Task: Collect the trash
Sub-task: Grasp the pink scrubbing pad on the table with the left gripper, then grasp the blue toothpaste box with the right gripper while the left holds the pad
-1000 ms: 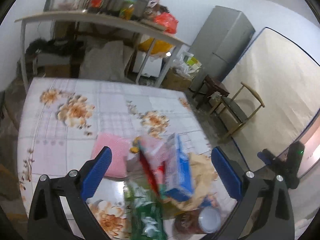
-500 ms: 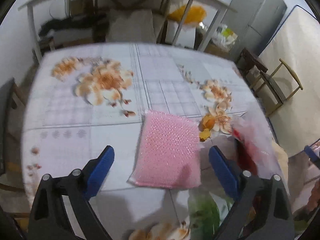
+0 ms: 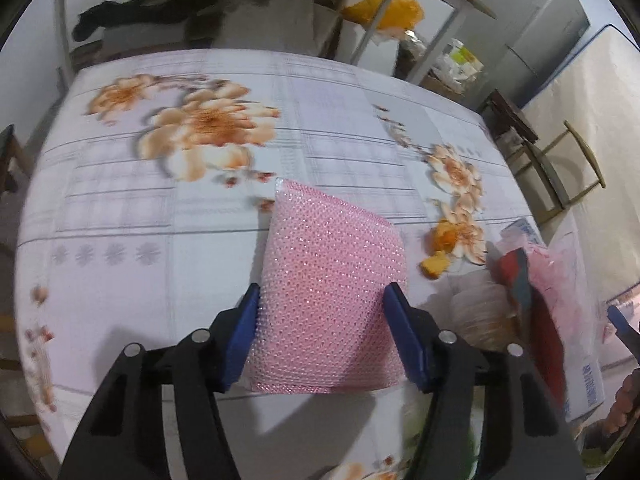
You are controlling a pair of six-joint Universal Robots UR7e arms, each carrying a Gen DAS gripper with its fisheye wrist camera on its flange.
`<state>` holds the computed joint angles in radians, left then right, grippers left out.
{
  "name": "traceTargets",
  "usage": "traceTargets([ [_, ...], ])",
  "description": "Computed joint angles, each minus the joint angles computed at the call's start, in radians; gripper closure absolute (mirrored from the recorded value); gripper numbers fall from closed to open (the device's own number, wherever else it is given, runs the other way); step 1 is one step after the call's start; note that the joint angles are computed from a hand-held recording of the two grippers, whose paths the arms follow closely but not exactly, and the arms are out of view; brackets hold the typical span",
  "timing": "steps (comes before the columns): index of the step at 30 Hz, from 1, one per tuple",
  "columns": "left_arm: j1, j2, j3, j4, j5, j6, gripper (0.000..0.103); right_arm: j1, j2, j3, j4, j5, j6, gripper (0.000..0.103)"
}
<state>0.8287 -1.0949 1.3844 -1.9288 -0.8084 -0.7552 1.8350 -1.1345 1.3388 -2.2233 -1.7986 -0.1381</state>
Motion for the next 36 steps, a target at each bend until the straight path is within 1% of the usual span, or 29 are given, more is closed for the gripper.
traceTargets([
  [2, -0.002, -0.012, -0.002, 0.044, 0.028, -0.021, 0.040, 0.000, 0.001, 0.001, -0.001, 0.003, -0.004, 0.007],
  [3, -0.005, -0.020, -0.003, 0.069, 0.038, -0.036, 0.036, 0.000, 0.001, 0.002, -0.001, 0.005, -0.005, 0.007],
  [5, -0.014, -0.031, -0.002, 0.098, 0.061, -0.053, 0.023, -0.001, 0.002, 0.002, 0.001, 0.008, -0.003, 0.007],
  [6, -0.020, -0.035, 0.006, 0.089, 0.081, -0.049, 0.014, -0.003, 0.003, 0.001, 0.002, 0.012, -0.001, 0.007],
  [7, -0.031, -0.039, 0.017, 0.069, 0.110, -0.028, 0.007, -0.003, 0.003, 0.002, 0.001, 0.014, 0.002, 0.007],
  [8, -0.038, -0.035, 0.017, 0.062, 0.128, -0.006, 0.006, -0.004, 0.003, 0.003, -0.001, 0.017, 0.005, 0.007],
  [9, -0.040, -0.024, 0.007, 0.066, 0.136, 0.012, 0.006, -0.004, 0.002, 0.004, -0.002, 0.018, 0.007, 0.007],
  [11, -0.039, 0.007, -0.038, 0.134, 0.135, 0.033, 0.006, -0.003, 0.001, 0.007, -0.005, 0.018, 0.009, 0.007],
  [13, -0.030, 0.058, -0.104, 0.261, 0.142, 0.003, 0.006, -0.001, 0.001, 0.005, -0.002, 0.013, 0.007, 0.007],
  [16, -0.013, 0.097, -0.151, 0.345, 0.145, -0.047, 0.006, 0.002, -0.005, 0.005, 0.000, 0.008, 0.004, 0.007],
  [18, 0.000, 0.092, -0.138, 0.315, 0.126, -0.077, 0.007, 0.003, -0.011, 0.009, 0.001, 0.004, -0.001, 0.007],
  [19, 0.005, 0.085, -0.128, 0.295, 0.113, -0.092, 0.014, 0.003, -0.014, 0.010, 0.004, 0.003, -0.003, 0.007],
  [20, 0.004, 0.078, -0.115, 0.282, 0.123, -0.101, 0.016, 0.001, -0.014, 0.009, 0.013, 0.004, -0.003, 0.007],
  [21, 0.001, 0.071, -0.102, 0.270, 0.136, -0.105, 0.021, -0.002, -0.014, 0.007, 0.025, 0.007, -0.002, 0.007],
  [24, -0.002, 0.057, -0.083, 0.254, 0.135, -0.117, 0.023, -0.009, 0.000, -0.010, 0.070, 0.012, 0.019, 0.007],
  [28, -0.011, 0.037, -0.059, 0.266, 0.143, -0.158, 0.024, -0.010, 0.019, -0.022, 0.093, 0.032, 0.027, 0.007],
  [30, -0.019, 0.026, -0.041, 0.270, 0.150, -0.177, 0.024, -0.007, 0.027, -0.033, 0.107, 0.053, 0.031, 0.009],
  [32, -0.025, 0.022, -0.027, 0.276, 0.164, -0.182, 0.024, -0.007, 0.038, -0.056, 0.132, 0.098, 0.037, 0.010],
  [34, -0.031, 0.018, -0.015, 0.275, 0.175, -0.184, 0.024, -0.005, 0.066, -0.106, 0.181, 0.172, 0.046, 0.010],
  [35, -0.031, 0.016, -0.010, 0.269, 0.176, -0.185, 0.024, -0.005, 0.092, -0.149, 0.223, 0.218, 0.060, 0.011],
  [36, -0.031, 0.014, -0.007, 0.263, 0.177, -0.186, 0.024, -0.004, 0.116, -0.186, 0.261, 0.246, 0.075, 0.012],
])
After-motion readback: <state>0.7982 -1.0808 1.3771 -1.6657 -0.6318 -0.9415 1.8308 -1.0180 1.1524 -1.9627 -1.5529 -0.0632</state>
